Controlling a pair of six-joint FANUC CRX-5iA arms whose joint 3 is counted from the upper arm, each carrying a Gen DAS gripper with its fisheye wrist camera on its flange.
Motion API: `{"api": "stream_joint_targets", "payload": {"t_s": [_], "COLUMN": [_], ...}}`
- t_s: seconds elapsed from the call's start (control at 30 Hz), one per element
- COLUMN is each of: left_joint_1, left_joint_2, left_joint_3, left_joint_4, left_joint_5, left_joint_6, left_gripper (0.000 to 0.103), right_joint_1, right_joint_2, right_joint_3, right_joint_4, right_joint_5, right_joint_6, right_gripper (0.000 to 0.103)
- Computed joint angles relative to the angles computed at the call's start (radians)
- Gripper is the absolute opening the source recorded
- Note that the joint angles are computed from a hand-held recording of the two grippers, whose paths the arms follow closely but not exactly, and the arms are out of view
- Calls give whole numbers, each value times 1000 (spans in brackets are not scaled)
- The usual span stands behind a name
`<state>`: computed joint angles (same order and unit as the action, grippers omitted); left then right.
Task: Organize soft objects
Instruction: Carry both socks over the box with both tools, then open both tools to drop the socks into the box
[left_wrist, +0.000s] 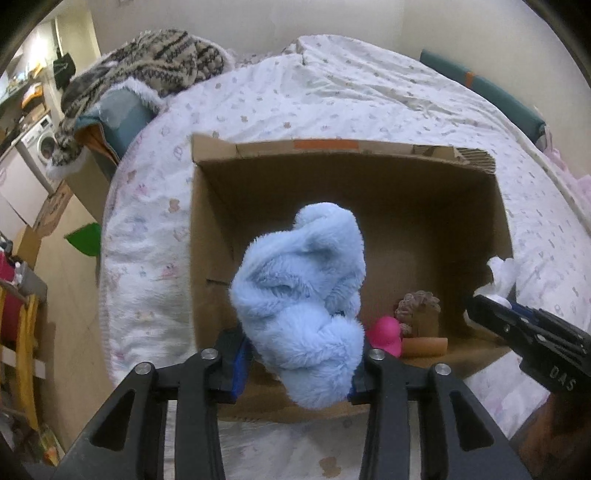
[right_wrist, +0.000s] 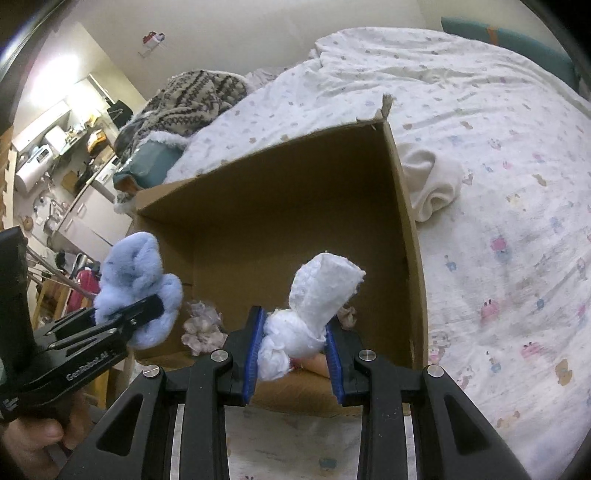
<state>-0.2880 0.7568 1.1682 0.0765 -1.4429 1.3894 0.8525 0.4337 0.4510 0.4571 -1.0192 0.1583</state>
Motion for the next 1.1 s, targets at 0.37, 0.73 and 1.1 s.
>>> {"api": "stream_joint_targets", "payload": {"t_s": [0.37, 0.73, 1.1], "left_joint_1": [-8, -7, -5], "left_joint_2": [3, 24, 7], "left_joint_3": [-52, -30, -43], "left_joint_4": [-4, -11, 10], "left_joint_5": [30, -6, -10], "left_joint_6": [-14, 24, 13], "left_gripper": [41, 47, 66], "right_joint_1": [-4, -8, -7], "right_joint_2": [63, 57, 36], "right_joint_3": [101, 93, 53], "right_joint_4": [-72, -101, -89], "right_joint_5": [-99, -75, -35], "right_joint_6": [106, 102, 71], "right_gripper": [33, 33, 54]}}
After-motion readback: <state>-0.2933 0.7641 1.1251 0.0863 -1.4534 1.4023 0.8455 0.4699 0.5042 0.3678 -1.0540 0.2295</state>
